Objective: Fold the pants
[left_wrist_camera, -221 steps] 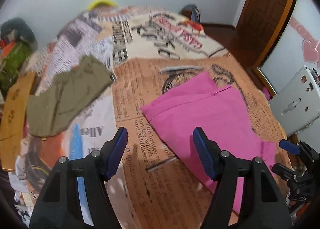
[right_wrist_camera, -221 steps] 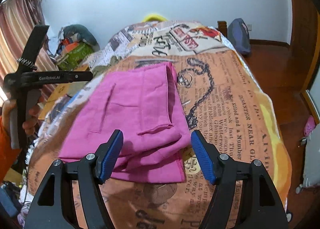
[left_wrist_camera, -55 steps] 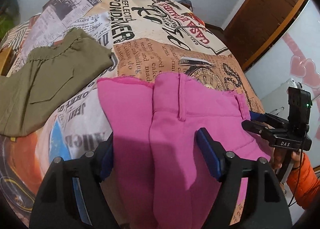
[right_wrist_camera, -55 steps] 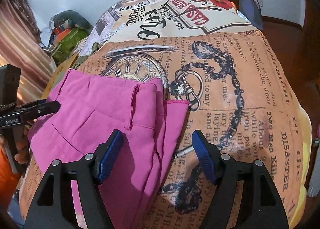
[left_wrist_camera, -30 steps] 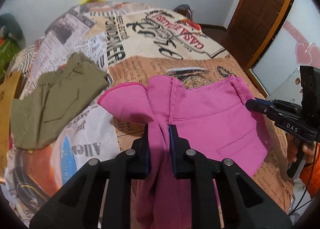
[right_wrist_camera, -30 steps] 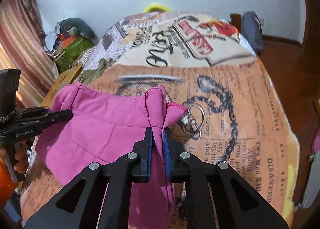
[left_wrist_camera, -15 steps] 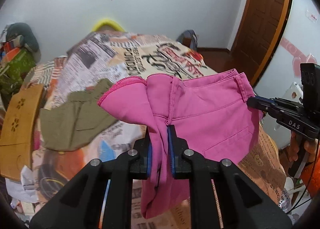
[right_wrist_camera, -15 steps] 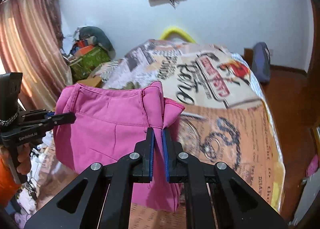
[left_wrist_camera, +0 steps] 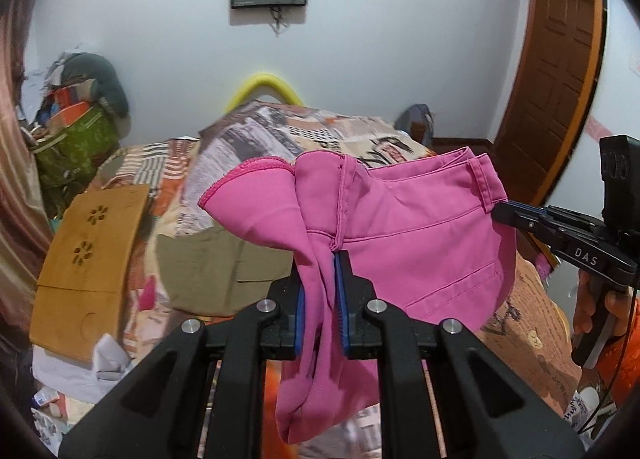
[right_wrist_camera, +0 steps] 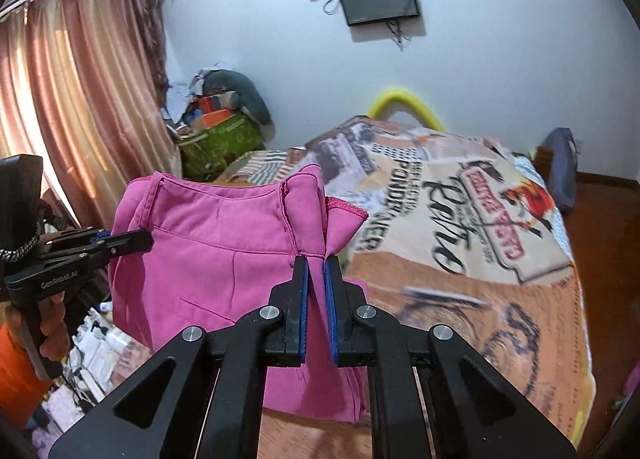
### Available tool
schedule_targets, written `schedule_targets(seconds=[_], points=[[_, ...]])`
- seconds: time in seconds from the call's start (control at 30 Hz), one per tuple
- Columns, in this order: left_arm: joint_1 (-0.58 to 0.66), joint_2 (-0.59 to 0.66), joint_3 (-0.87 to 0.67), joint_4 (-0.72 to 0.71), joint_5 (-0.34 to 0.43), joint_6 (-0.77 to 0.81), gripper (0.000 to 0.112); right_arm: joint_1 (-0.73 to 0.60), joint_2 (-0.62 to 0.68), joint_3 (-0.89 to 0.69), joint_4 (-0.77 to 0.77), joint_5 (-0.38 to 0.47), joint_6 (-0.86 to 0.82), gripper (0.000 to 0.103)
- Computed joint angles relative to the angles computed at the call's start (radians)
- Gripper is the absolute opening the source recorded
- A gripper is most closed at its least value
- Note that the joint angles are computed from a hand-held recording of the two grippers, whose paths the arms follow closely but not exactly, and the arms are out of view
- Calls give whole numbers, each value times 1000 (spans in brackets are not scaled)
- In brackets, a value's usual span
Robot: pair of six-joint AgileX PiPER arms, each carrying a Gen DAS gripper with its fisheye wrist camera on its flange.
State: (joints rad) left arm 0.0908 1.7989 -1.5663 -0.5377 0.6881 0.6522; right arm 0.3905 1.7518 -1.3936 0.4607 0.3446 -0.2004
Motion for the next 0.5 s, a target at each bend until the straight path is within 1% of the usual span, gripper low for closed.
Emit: schedule_targets(seconds=[0.07,0.2,0.3,0.37,0.5], points=[[25,15,-24,-3,9,4,13,11,36,-51,3,11,0,7],[77,72,-102,-5,34,-1,13,43,126,-182,-46,40,46,7],[102,129,-182,7,60,-18,13,58,206,-301,-94,82,87,7],[119,186,-265,8,89,-29,13,59,261,-387,-105,118,105,7],[135,288,-416,32,130,-62,13,58,389,-596,-136,205,147,7]])
